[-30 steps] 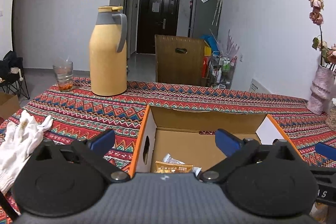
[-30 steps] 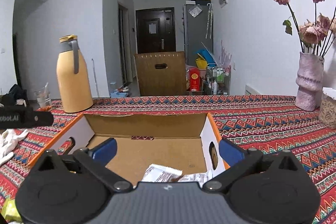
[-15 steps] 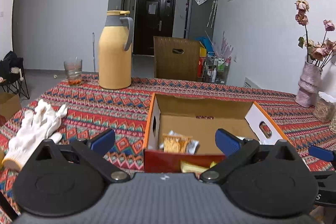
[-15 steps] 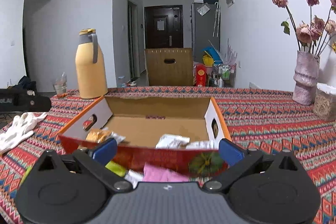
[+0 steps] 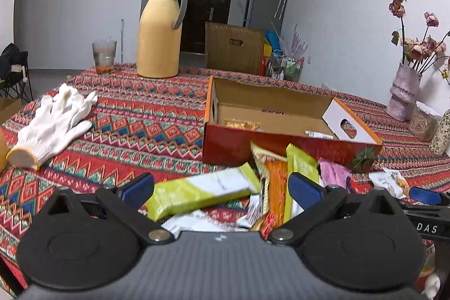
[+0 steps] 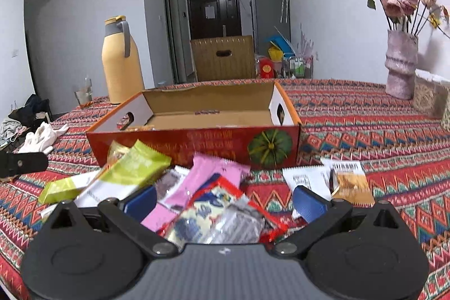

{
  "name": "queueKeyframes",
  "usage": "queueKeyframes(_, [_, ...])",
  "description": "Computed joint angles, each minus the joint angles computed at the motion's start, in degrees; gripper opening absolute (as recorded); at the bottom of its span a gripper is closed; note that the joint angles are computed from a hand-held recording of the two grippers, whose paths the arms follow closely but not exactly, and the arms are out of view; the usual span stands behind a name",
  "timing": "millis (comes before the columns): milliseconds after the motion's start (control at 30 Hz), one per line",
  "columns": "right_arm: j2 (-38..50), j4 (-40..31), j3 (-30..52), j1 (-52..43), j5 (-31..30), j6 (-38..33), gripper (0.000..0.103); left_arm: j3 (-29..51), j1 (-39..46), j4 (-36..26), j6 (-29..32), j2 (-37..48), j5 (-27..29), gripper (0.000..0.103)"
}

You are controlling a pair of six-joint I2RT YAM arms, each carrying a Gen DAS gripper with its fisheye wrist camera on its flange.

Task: Organize snacks
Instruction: 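Move both grippers back toward the snack pile, then grasp a silver-and-blue packet with the right gripper while the left gripper grasps a white packet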

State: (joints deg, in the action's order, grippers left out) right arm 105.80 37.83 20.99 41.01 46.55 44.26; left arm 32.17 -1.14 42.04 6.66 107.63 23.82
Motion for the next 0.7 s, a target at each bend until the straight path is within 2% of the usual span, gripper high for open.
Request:
queueKeyframes(367, [6.1, -6.1, 5.5, -2.1, -4.2, 4.3, 0.103, -0.3, 0.9, -0.7, 0.9, 0.7, 0.1, 0.103])
queueKeyframes(500, [7.9, -6.4, 5.0, -2.2, -5.4, 6.3, 0.103, 0.2, 1.1, -1.5, 1.0, 1.2, 0.0, 0.103])
queueKeyframes(700, [8.5, -5.8, 2.2, 0.3, -3.9, 8.8, 0.103, 0.6, 1.2, -2.2, 1.0, 1.7, 0.0, 0.103])
